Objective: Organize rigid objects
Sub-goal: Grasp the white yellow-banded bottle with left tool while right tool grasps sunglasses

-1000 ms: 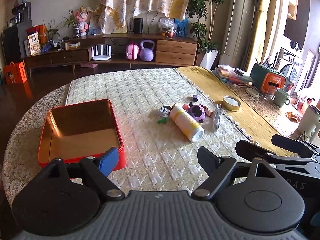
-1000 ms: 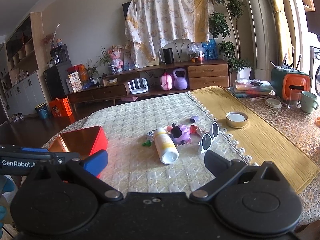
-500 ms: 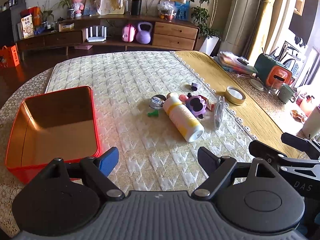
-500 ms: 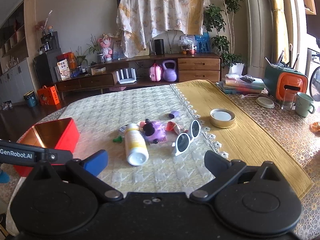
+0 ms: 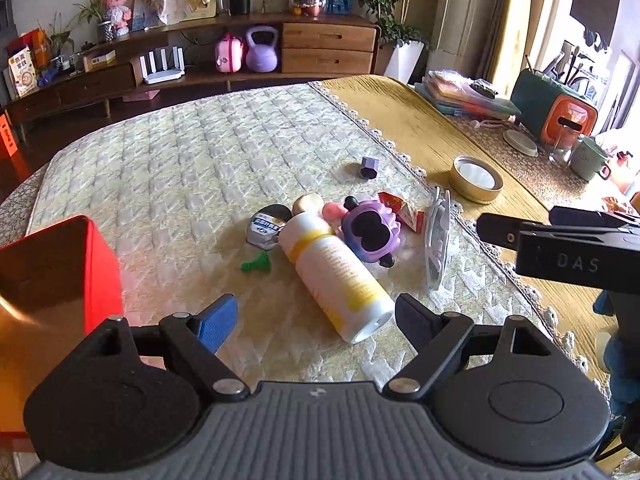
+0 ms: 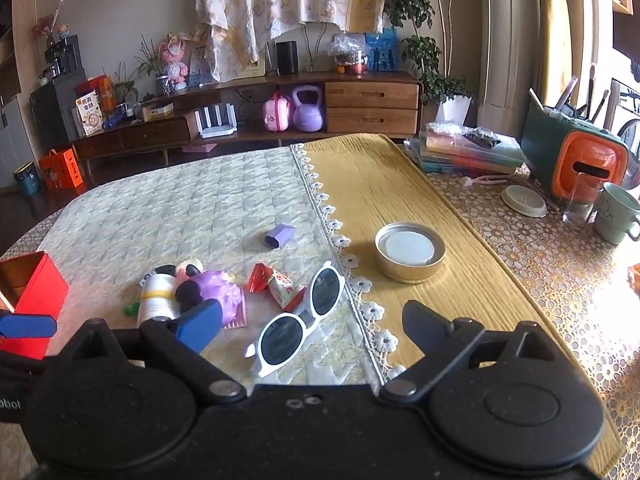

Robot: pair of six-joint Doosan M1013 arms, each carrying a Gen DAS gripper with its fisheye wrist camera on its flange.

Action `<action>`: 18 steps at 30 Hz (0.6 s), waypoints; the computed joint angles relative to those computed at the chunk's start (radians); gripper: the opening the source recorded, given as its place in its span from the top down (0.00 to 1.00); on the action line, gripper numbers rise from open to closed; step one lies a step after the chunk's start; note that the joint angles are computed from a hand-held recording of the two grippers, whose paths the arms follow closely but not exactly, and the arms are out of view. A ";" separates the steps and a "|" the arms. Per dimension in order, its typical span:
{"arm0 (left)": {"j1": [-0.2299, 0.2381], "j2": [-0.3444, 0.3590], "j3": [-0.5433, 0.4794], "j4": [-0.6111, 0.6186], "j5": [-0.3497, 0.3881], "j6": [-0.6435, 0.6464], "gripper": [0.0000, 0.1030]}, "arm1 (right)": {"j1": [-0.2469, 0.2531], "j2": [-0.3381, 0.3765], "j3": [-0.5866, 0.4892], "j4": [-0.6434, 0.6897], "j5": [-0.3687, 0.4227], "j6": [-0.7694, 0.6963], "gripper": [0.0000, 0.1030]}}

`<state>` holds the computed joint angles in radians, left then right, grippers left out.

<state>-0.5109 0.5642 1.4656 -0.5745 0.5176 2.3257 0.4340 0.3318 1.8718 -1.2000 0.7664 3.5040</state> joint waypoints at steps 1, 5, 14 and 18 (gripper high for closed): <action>-0.008 0.010 -0.011 0.035 -0.002 -0.032 0.16 | -0.012 0.011 -0.013 0.028 -0.014 -0.030 0.09; -0.029 0.043 -0.047 0.146 -0.010 -0.147 0.16 | -0.045 0.039 -0.042 0.109 -0.051 -0.117 0.16; -0.050 0.089 -0.106 0.247 0.019 -0.259 0.16 | -0.076 0.088 -0.093 0.247 -0.065 -0.247 0.27; -0.052 0.111 -0.140 0.273 0.058 -0.316 0.16 | -0.089 0.100 -0.102 0.291 -0.070 -0.261 0.35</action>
